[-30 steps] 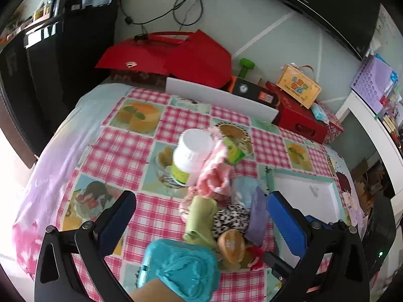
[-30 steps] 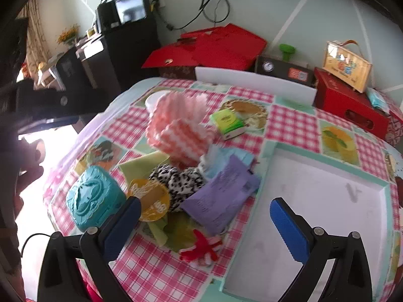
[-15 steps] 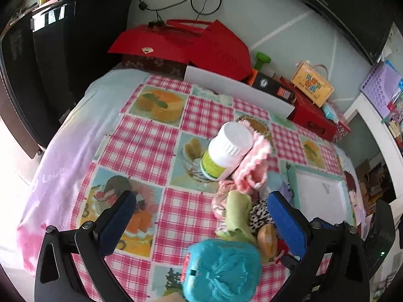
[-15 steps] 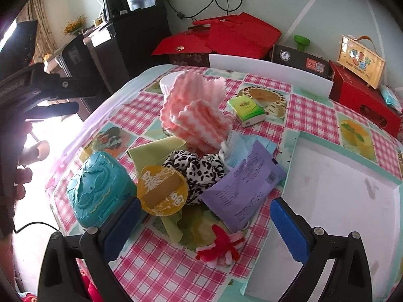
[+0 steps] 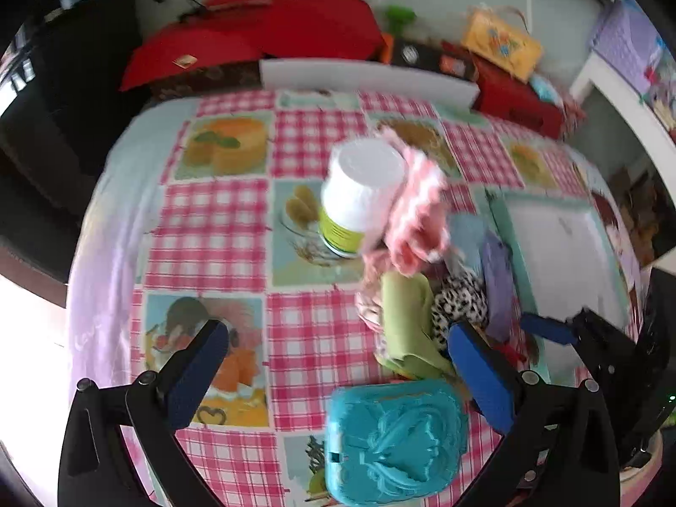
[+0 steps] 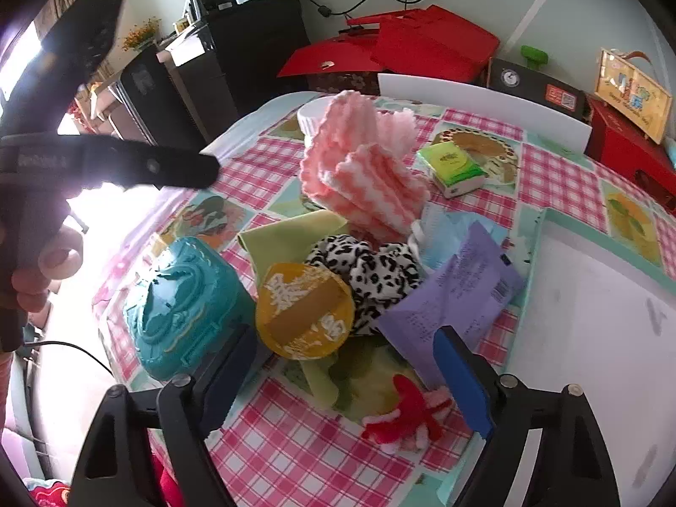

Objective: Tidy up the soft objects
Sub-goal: 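Move the left tool toward the light green cloth while the right tool approaches the yellow round pad, then close the left tool on the green cloth while the right tool grasps the yellow pad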

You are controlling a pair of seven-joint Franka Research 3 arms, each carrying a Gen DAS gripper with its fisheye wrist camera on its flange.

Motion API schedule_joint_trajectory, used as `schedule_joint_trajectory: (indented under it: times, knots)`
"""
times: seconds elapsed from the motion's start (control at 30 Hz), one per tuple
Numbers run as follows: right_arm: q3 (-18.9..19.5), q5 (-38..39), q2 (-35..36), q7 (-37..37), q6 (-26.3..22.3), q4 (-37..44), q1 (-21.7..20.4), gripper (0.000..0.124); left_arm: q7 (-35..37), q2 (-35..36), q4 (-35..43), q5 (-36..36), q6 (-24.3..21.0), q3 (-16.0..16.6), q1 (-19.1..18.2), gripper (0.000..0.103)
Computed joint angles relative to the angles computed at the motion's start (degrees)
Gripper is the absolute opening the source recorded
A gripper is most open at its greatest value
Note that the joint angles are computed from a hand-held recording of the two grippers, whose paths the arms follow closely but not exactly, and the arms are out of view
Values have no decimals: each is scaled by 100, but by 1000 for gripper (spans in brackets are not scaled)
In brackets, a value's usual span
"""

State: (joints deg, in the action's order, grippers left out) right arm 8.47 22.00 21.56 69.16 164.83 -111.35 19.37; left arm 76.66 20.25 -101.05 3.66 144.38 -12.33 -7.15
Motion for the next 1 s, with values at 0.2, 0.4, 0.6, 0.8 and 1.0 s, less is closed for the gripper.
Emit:
schedule_joint_trajectory:
  times: [0.2,0.4,0.6,0.8,1.0]
  knots:
    - [263,494,145,-334,-218,237,-242,79,335,606,901,-260,-915,-138,-1,103]
    - [433,1004,321,-720,-456,464,-414,66,594,1041,1445,-606,-1324,-254,19,82]
    - [522,1497,368,-1180,-611,542,-494,53,735,1358,1759,-959,-1602,-349,59,34]
    - [499,1786,381,-1409,-726,583,-507,53,776,1353,1701,-1066,-1440,-353,31,11]
    - [493,1991,312,-1591,-721,533,-517,53,825,1128,1383,-1207,-1203,-384,99,8]
